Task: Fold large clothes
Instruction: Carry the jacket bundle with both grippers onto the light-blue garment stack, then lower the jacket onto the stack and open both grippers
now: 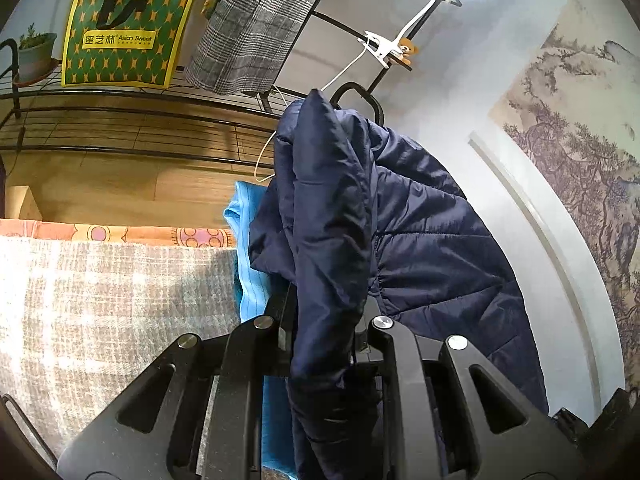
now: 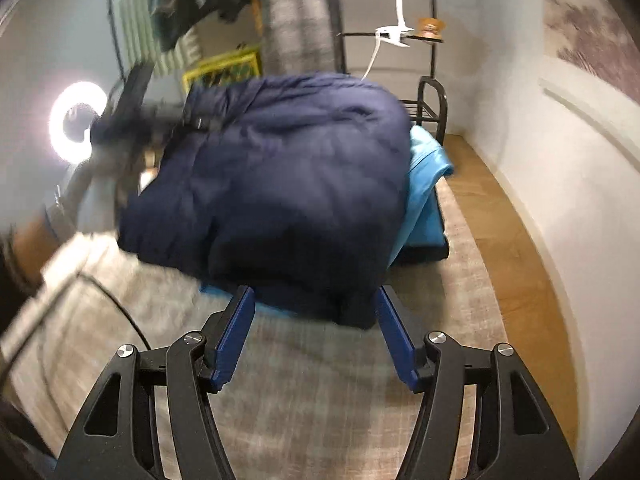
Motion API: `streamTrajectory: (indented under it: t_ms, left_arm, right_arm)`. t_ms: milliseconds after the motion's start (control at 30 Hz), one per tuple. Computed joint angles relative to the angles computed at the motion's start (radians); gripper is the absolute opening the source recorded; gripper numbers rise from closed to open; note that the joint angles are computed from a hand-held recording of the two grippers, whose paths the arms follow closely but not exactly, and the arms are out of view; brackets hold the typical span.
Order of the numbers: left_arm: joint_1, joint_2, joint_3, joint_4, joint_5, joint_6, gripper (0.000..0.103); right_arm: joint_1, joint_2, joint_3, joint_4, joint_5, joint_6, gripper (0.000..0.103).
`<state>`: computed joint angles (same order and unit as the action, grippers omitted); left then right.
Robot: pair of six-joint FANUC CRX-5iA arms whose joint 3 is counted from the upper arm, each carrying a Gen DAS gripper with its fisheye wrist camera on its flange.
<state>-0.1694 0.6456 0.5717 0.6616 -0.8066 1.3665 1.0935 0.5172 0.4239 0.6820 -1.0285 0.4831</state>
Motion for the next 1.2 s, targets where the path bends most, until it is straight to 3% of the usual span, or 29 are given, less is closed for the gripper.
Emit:
streamTrajectory:
  t_ms: [33,67,100,267,367,433,500,567,633,733,933,1200]
  left_arm:
    - [0.001,0.002,0.006,-0.005,-0.003,0.004,0.014]
    - [0.0,-0.001,0.0,-0.004,0.0,0.004,0.014]
    - [0.001,0.001,0.005,-0.006,-0.003,0.008,0.014]
    - [0.0,0.013,0.009,0.021,-0.011,0.015,0.014]
    - [-0.008,0.024,0.042,-0.047,-0.012,0.035,0.015]
    - [-0.002,0.048,0.092,-0.082,-0.043,0.07,0.022]
    - [0.009,0.054,0.104,-0.084,-0.058,0.104,0.041]
    - [0.017,0.045,0.107,-0.111,-0.064,0.133,0.05]
    - [0.015,0.021,0.11,-0.184,-0.062,0.16,0.052]
    - [0.015,-0.027,0.098,-0.261,-0.068,0.16,0.052]
    - [0.036,-0.191,-0.053,-0.235,-0.038,0.076,0.052]
    - [0.067,-0.44,-0.221,-0.225,-0.042,0.015,0.052]
  right_arm:
    - [-0.005,0.023,0.031,0.001,-0.027,0.013,0.06]
    - [-0.01,0.058,0.077,0.015,-0.073,0.018,0.037]
    - [-0.022,0.09,0.128,0.014,-0.122,0.024,0.006]
    - [-0.081,0.08,0.097,0.131,-0.116,-0.116,0.003]
    - [-0.09,0.072,0.083,0.128,-0.089,-0.136,0.002]
    - [-0.075,0.09,0.101,0.127,-0.103,-0.077,0.002]
    - [-0.074,0.098,0.112,0.1,-0.112,-0.065,0.002]
    - [-0.077,0.087,0.093,0.089,-0.097,-0.101,0.002]
    - [-0.076,0.078,0.086,0.084,-0.091,-0.111,0.002]
    - [-0.066,0.076,0.095,0.09,-0.118,-0.13,0.003]
    - [-0.026,0.04,0.082,0.135,-0.136,-0.206,0.003]
    - [0.074,0.047,0.208,0.192,-0.246,-0.177,0.004]
